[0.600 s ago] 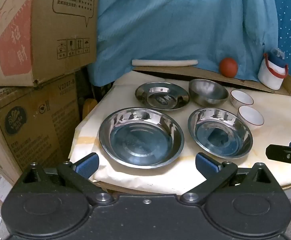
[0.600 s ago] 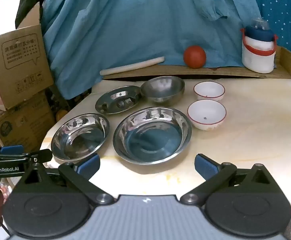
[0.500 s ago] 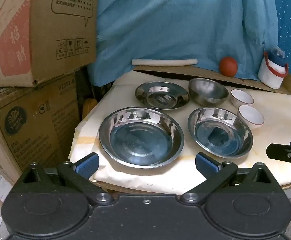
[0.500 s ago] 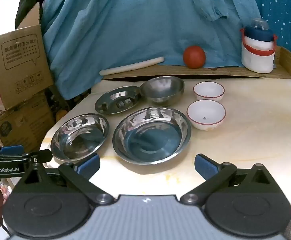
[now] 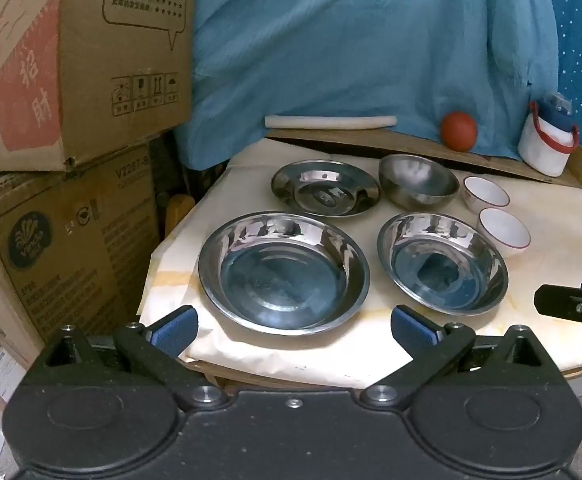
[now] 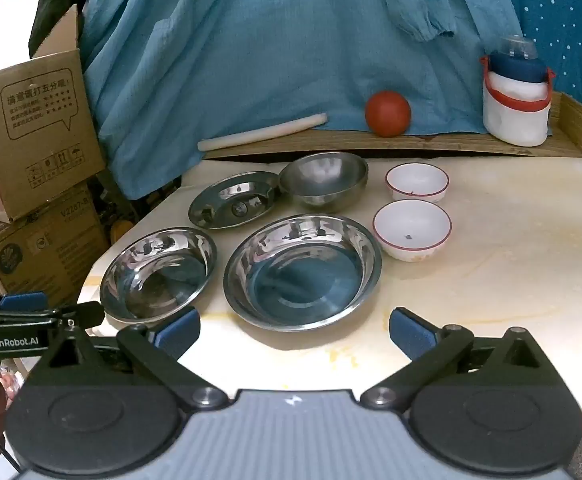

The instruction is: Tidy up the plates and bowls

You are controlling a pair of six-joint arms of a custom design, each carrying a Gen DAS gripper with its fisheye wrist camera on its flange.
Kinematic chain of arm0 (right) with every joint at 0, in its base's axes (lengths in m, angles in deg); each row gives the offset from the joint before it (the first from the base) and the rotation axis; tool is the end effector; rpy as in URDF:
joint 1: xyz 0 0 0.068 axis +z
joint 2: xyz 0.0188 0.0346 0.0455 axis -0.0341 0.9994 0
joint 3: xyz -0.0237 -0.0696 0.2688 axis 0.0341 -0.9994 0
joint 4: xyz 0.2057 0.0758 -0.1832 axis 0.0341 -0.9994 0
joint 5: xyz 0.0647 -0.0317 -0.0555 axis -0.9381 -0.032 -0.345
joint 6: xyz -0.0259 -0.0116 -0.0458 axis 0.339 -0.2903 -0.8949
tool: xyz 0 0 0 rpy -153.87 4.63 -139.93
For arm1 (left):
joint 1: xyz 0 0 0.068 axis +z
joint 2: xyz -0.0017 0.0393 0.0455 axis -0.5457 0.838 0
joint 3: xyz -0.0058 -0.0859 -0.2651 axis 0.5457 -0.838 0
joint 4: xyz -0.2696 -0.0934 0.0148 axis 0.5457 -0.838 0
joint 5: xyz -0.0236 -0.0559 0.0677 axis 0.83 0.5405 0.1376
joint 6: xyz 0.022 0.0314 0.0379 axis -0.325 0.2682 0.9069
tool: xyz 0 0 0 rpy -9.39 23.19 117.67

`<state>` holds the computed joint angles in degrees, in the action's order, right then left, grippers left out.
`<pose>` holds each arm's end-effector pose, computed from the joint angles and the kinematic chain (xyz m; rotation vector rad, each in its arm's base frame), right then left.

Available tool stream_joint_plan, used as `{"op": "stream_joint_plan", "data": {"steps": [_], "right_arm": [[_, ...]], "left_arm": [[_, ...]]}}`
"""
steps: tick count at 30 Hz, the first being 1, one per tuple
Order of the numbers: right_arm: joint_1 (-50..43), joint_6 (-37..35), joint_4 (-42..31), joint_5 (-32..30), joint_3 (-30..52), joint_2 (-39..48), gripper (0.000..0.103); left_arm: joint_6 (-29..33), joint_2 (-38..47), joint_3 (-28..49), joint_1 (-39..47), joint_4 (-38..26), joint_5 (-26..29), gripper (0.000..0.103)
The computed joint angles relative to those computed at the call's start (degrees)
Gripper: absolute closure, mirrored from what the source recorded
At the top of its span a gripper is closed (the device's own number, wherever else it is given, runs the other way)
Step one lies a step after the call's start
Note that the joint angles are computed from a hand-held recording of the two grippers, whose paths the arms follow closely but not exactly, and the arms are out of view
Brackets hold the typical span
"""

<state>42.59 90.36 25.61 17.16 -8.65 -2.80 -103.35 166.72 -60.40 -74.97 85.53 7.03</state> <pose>0.1821 0.1508 0.0981 0.3643 2.2261 0.1244 0.2042 -0.1696 0.0958 0.3908 2.2665 -0.1734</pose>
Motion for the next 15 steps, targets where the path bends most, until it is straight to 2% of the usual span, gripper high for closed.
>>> {"op": "stream_joint_plan", "data": {"steps": [15], "right_arm": [[0.04, 0.09, -0.26, 0.04, -0.34, -0.58, 0.000]], "left_arm": [[-0.05, 0.19, -0.22, -0.07, 0.41, 0.05, 0.001]]}}
